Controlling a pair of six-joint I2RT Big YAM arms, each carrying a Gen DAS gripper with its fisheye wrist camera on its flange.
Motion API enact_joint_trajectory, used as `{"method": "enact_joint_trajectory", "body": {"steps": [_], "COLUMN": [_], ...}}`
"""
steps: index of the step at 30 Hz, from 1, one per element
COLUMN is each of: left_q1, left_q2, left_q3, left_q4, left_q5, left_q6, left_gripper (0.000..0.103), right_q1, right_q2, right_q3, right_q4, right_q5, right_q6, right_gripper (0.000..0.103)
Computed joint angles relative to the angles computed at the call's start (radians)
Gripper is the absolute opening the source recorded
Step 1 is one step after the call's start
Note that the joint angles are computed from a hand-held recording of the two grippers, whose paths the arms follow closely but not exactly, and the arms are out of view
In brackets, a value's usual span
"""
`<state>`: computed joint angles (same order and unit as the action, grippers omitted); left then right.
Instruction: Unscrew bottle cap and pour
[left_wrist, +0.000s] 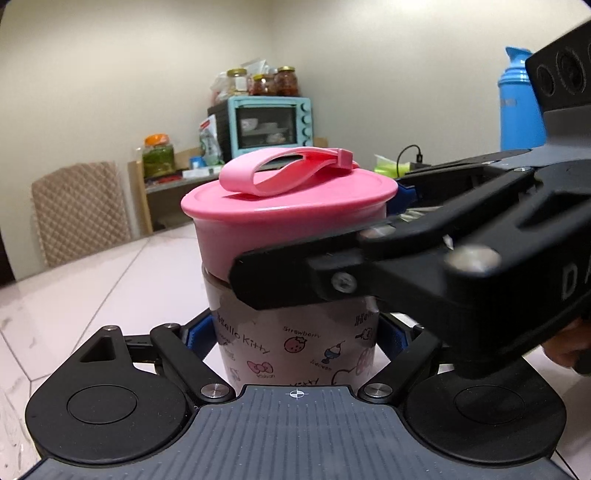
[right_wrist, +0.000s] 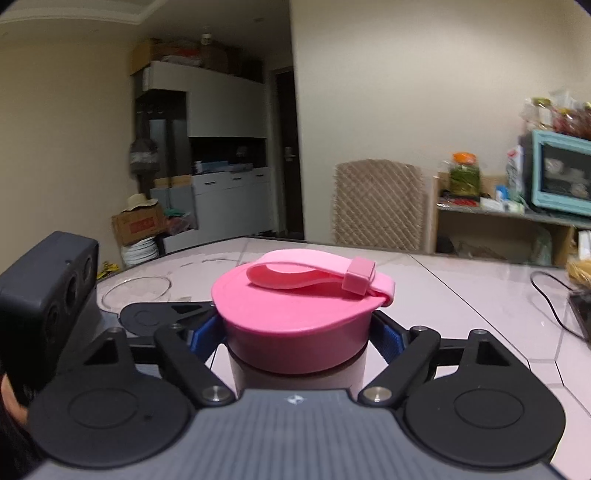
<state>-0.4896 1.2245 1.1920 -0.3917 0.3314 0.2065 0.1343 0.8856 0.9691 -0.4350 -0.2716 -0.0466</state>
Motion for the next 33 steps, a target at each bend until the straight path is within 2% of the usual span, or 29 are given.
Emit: {"method": "enact_joint_trajectory", "body": {"steps": [4,8,10,11,13,14,15,16,18,19,21,22,24,25,27,30,33], "left_q1": [0.005,0.006,-0.011,-0.048,-0.089,-0.099,-0.110,-0.120,-0.147,-0.161,-0.145,-0.129,-0.093,-0.088,-0.081,-0.061,-0.051], "left_q2": [0.003,0.010,-0.007,-0.048,-0.072,-0.073,-0.075,-0.078,-0.079,-0.079,-0.066,-0.055,-0.034,-0.034,-0.008,-0.015,-0.004], "left_q3": [-0.009,-0.003,-0.016,-0.043,-0.059,-0.061,-0.063,-0.066,-0.070,-0.071,-0.077,-0.080,-0.085,-0.090,-0.066,-0.084,-0.070], "left_q4": [0.022,0.024,0.009,-0.023,-0.038,-0.036,-0.035,-0.033,-0.027,-0.025,0.007,0.028,0.065,0.071,0.074,0.089,0.084], "left_q5": [0.017,0.023,0.004,-0.038,-0.079,-0.089,-0.098,-0.108,-0.133,-0.146,-0.131,-0.115,-0.082,-0.076,-0.072,-0.049,-0.037], "left_q6": [0.003,0.003,0.001,-0.003,-0.015,-0.019,-0.023,-0.027,-0.038,-0.043,-0.041,-0.039,-0.028,-0.027,-0.026,-0.019,-0.016], "left_gripper": [0.090,0.090,0.090,0.090,0.090,0.090,0.090,0.090,0.090,0.090,0.090,0.090,0.090,0.090,0.090,0.090,0.090], "right_q1": [-0.071,-0.182,-0.246,-0.263,-0.314,-0.329,-0.332,-0.330,-0.318,-0.309,-0.284,-0.274,-0.233,-0.221,-0.172,-0.133,-0.068], "right_q2": [0.025,0.102,0.181,0.207,0.294,0.324,0.328,0.317,0.267,0.236,0.141,0.121,0.057,0.043,-0.007,-0.035,-0.043], "right_q3": [0.024,0.100,0.176,0.203,0.289,0.319,0.324,0.314,0.267,0.236,0.148,0.133,0.087,0.076,0.041,0.014,-0.012], "right_q4": [-0.029,-0.125,-0.235,-0.278,-0.438,-0.501,-0.514,-0.498,-0.412,-0.354,-0.193,-0.171,-0.109,-0.096,-0.058,-0.021,0.031], "right_q5": [-0.160,-0.423,-0.594,-0.642,-0.781,-0.824,-0.833,-0.828,-0.785,-0.759,-0.663,-0.634,-0.516,-0.486,-0.368,-0.279,-0.155], "right_q6": [-0.081,-0.239,-0.371,-0.422,-0.592,-0.654,-0.663,-0.648,-0.572,-0.519,-0.351,-0.316,-0.201,-0.181,-0.110,-0.047,0.012], "right_gripper": [0.084,0.084,0.084,0.084,0.084,0.083,0.083,0.083,0.084,0.089,0.097,0.097,0.097,0.097,0.097,0.097,0.097]}}
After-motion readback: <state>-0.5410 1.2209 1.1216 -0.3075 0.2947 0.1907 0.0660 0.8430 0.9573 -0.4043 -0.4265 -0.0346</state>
